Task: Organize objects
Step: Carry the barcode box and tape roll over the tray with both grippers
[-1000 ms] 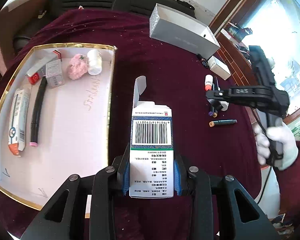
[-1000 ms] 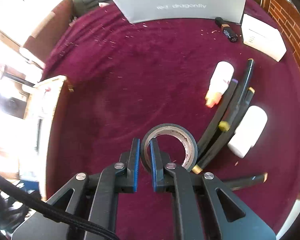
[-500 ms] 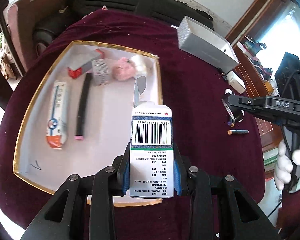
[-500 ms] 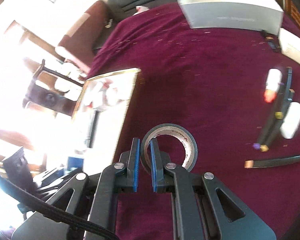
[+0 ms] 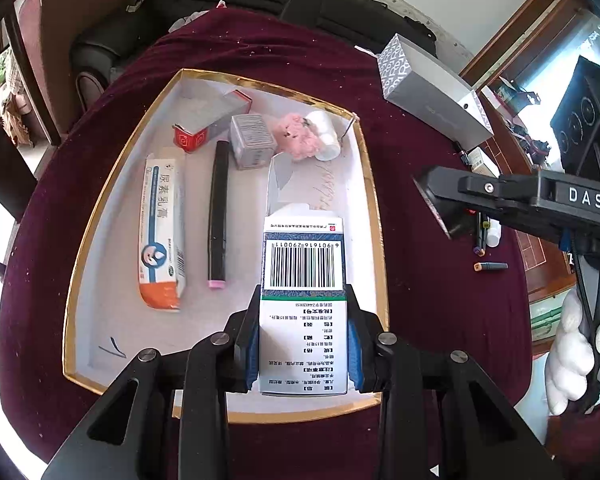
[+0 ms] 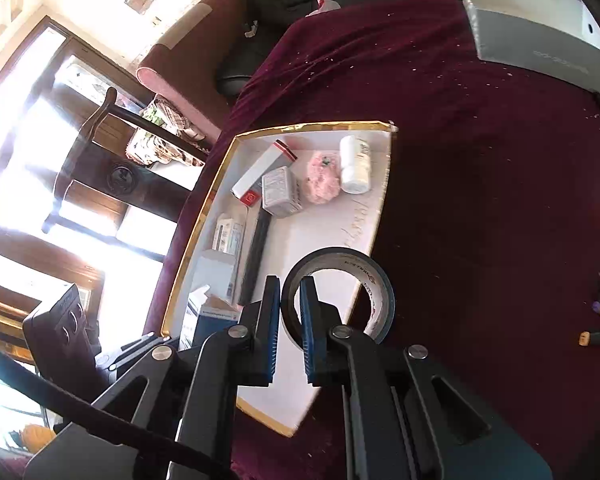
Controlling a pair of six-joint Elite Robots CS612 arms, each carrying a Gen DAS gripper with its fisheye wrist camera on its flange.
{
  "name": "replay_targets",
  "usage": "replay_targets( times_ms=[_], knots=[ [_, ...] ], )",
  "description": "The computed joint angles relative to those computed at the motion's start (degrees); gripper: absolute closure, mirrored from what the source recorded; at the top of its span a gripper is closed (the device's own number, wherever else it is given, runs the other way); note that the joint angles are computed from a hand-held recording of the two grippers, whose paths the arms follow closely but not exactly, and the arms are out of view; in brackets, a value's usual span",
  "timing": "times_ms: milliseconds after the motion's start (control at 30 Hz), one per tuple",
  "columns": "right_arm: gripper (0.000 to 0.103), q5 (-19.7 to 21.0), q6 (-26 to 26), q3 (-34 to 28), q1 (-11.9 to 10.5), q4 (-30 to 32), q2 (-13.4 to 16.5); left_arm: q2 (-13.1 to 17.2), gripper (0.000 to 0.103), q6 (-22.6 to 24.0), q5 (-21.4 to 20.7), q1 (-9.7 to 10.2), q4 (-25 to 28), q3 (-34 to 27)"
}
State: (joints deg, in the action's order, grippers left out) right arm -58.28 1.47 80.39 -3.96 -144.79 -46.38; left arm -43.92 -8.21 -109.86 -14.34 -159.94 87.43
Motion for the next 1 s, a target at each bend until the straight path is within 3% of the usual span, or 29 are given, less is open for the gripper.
replay_targets(
  times_ms=[367, 767, 1000],
  knots=[
    [0.095, -4.49, 2.38, -5.20, 2.23, 2.48, 3.00, 3.50, 0.074, 2.02, -4.42, 0.59, 5.66, -4.94],
    [0.095, -8.54, 2.40, -10.65, 3.90, 5.98, 6.47, 6.73, 0.074, 3.14, -3.70, 0.42, 9.06, -9.53],
    [0.095, -14.12, 1.72, -13.51, 4.94, 8.35, 8.59, 7.61, 0.074, 4.02, -2.40, 0.15, 9.27, -10.58]
  ],
)
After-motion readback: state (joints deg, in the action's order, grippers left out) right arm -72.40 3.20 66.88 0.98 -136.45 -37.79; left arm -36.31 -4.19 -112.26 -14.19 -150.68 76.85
